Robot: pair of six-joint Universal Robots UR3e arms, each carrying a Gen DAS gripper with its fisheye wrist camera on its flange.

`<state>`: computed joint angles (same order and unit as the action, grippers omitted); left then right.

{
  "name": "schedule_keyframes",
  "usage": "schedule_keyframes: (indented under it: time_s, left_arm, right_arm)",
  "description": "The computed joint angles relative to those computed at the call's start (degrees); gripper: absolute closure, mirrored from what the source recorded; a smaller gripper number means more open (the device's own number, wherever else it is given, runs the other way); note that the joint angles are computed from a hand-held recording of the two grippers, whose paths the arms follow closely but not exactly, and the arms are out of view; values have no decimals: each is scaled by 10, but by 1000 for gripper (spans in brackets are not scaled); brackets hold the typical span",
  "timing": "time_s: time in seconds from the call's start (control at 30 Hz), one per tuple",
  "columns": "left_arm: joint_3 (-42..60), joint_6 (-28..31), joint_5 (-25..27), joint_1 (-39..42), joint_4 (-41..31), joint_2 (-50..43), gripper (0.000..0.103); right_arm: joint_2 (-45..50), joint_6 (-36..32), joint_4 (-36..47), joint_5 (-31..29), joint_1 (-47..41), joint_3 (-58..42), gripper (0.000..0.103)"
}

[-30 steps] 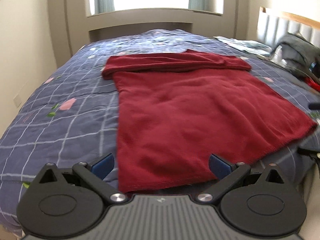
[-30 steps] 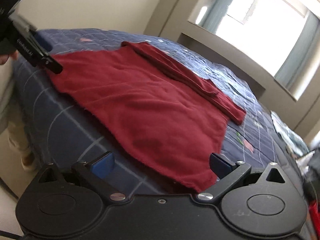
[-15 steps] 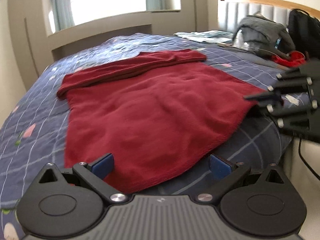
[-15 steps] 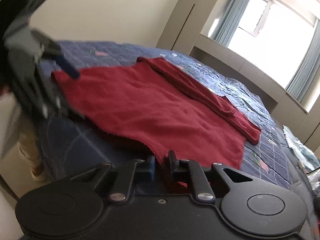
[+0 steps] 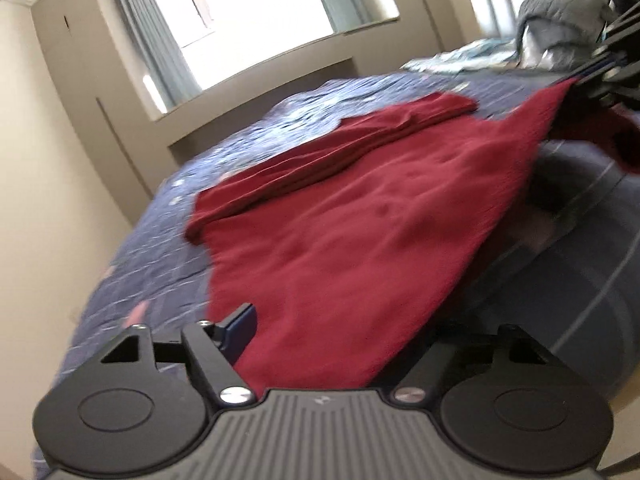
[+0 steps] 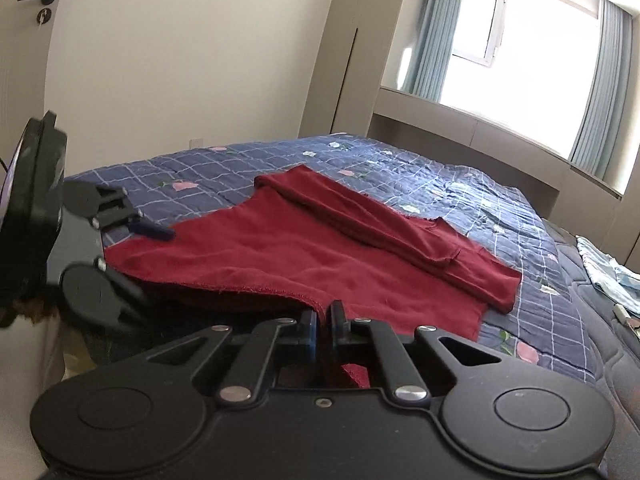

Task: Fold small clothes
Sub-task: 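Grasp the shirt hem with the right tool while the left tool grasps the hem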

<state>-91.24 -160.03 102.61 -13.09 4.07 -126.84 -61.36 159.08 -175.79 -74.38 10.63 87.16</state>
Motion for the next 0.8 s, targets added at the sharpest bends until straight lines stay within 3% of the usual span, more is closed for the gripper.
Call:
schedule_keyframes:
  time_s: [0.2, 0.27, 0.3, 0.33, 0.47, 0.53, 0.57, 0.6, 0.63, 0.8]
  left_arm:
    - [-65, 70, 16, 27, 48, 21, 44]
    - [-84, 104, 4, 34, 70, 29, 61]
    - [-88, 124, 1, 35, 70, 31, 78]
    - [-87, 140, -3, 35, 66, 32, 88]
    - [-97, 202, -33, 42, 76, 35, 93]
    - [-103, 237, -45, 50, 81, 37, 98]
    - [-105, 247, -53, 55, 80, 39, 99]
    - [-110, 255, -65, 61, 76, 46, 99]
    - [-116, 261, -80, 67, 69, 55, 99]
    - [-146, 262, -152, 100, 20, 113, 100]
  right_arm:
    - [-7, -20, -9, -13, 5, 37, 97]
    - [-5, -34, -7, -20, 8, 47, 97]
    - [0, -40, -6, -23, 9, 50, 97]
    - [3, -46, -7, -26, 11, 53, 97]
    - [28, -82, -25, -68, 29, 60, 82]
    - [39, -96, -34, -84, 34, 61, 80]
    - [41, -99, -38, -84, 33, 63, 80]
    - [39, -103, -34, -79, 31, 63, 95]
    - [35, -110, -27, -75, 30, 63, 99]
    - [3, -134, -5, -62, 22, 70, 99]
